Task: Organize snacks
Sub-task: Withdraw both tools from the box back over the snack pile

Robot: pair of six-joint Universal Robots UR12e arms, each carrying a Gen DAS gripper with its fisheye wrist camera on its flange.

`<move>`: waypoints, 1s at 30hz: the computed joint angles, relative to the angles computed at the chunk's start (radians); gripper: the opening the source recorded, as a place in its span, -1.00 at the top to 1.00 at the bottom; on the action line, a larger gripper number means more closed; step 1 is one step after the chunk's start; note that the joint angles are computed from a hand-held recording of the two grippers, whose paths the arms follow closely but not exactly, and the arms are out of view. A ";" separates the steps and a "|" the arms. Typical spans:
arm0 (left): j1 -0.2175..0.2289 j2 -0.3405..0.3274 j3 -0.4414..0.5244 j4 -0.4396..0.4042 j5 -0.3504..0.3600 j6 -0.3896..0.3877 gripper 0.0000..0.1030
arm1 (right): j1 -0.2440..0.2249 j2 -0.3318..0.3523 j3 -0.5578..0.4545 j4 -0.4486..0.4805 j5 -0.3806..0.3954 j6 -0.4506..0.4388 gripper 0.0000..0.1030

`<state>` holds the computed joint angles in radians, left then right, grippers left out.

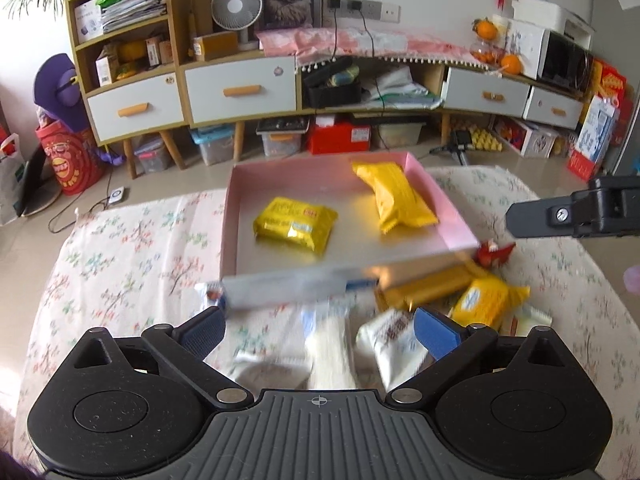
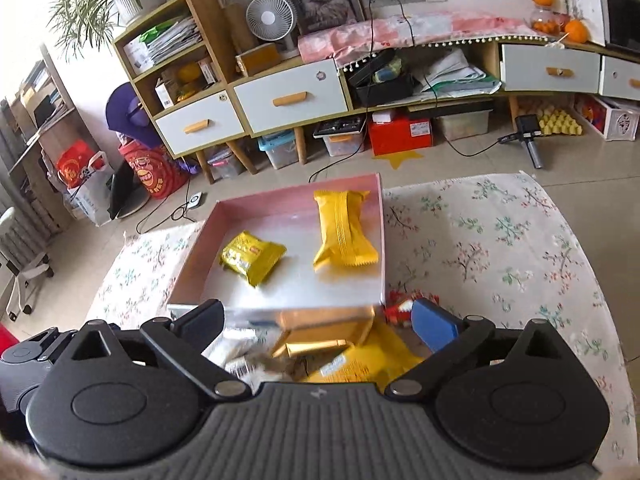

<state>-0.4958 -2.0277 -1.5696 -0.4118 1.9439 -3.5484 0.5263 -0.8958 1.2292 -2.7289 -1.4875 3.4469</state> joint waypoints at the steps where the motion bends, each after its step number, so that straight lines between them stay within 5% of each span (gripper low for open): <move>1: -0.002 0.004 -0.007 -0.002 -0.001 -0.007 -0.97 | 0.000 -0.004 0.008 -0.003 -0.001 -0.002 -0.98; 14: 0.004 0.043 -0.137 0.117 -0.062 0.021 -0.97 | -0.003 -0.049 0.125 -0.054 0.033 -0.154 -0.99; 24: 0.035 0.072 -0.245 0.242 -0.119 0.042 -0.97 | -0.026 -0.088 0.235 -0.117 0.130 -0.364 -0.99; 30: 0.037 0.058 -0.247 0.222 -0.137 0.118 -0.97 | -0.037 -0.097 0.264 -0.096 0.176 -0.411 -0.99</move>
